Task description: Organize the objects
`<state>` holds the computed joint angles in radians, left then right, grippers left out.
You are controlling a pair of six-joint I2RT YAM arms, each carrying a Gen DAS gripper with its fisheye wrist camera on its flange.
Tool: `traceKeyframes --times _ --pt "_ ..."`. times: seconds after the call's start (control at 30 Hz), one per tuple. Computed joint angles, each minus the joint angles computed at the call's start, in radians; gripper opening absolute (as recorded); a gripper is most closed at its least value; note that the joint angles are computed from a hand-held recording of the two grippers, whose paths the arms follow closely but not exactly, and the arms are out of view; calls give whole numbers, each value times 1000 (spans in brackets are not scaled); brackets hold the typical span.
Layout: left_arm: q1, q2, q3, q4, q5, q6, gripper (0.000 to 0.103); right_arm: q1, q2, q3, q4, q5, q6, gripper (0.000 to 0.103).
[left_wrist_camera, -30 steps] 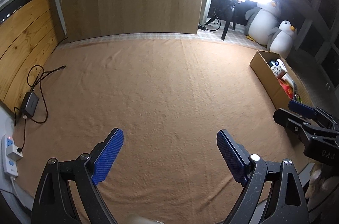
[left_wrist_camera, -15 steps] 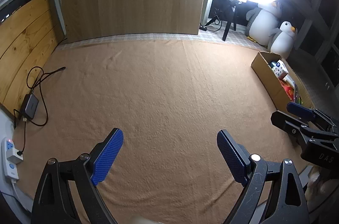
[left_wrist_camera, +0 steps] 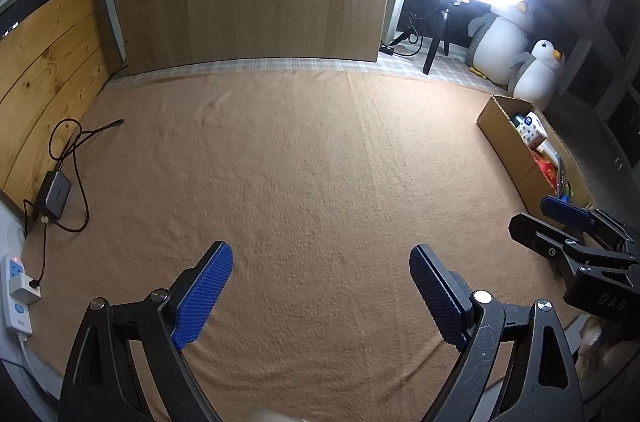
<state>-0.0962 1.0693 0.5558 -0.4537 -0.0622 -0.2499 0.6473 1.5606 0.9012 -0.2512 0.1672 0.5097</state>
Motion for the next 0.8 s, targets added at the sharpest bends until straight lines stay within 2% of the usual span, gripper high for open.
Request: traceKeyframes --times 0.8 --pt "-9 35 5 14 -14 -22 92 3 4 -3 -8 10 18 74"
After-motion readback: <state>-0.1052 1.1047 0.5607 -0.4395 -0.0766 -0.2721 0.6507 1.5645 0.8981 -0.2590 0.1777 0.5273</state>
